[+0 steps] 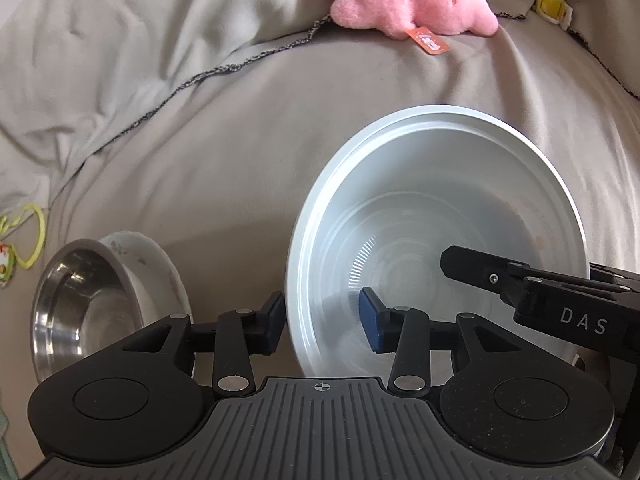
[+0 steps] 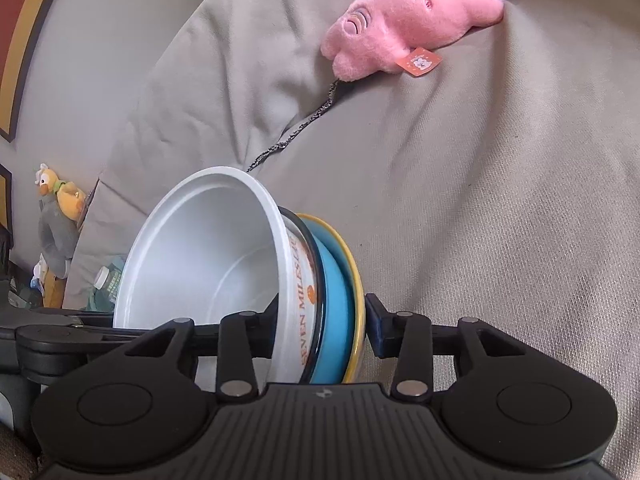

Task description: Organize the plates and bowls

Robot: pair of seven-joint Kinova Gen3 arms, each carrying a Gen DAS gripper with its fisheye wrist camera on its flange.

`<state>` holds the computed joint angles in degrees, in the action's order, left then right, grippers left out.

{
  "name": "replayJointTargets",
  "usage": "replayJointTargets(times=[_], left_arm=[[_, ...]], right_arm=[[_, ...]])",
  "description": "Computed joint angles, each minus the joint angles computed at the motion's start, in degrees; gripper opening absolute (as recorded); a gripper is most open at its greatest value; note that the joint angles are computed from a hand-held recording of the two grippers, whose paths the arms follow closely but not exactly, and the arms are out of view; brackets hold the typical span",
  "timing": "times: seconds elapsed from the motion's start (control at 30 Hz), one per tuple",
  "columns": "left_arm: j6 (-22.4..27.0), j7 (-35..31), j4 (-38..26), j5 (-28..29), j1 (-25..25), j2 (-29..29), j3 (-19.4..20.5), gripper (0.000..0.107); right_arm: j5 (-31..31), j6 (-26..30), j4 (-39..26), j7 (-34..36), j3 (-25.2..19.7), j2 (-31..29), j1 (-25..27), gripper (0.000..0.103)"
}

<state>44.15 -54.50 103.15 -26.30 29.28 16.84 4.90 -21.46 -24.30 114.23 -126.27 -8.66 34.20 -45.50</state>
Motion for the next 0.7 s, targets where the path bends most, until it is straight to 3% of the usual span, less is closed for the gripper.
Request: replayJointTargets(times=[0.2,0.43,0.7], left_arm=[[0.23,0.51,0.5,-2.74,1.48,-0.25,0.11,0.044],[-0.12,-0.15,0.63,-2.29,0.88,-0.22,0.29,0.044],[0.98,-0.38,-0.75,-2.0,1.09,0.6,0.2,0.043]], right_arm=[[1.49,2.83,-1.64,-0.66,-0.53,0.76,0.9,0.04],[2.0,2.94,-1.5,-1.22,-0.17,0.77,0.54,0.041],[4.86,3.84,-1.49,-3.29,-2.76,0.87,3.3,0.042]])
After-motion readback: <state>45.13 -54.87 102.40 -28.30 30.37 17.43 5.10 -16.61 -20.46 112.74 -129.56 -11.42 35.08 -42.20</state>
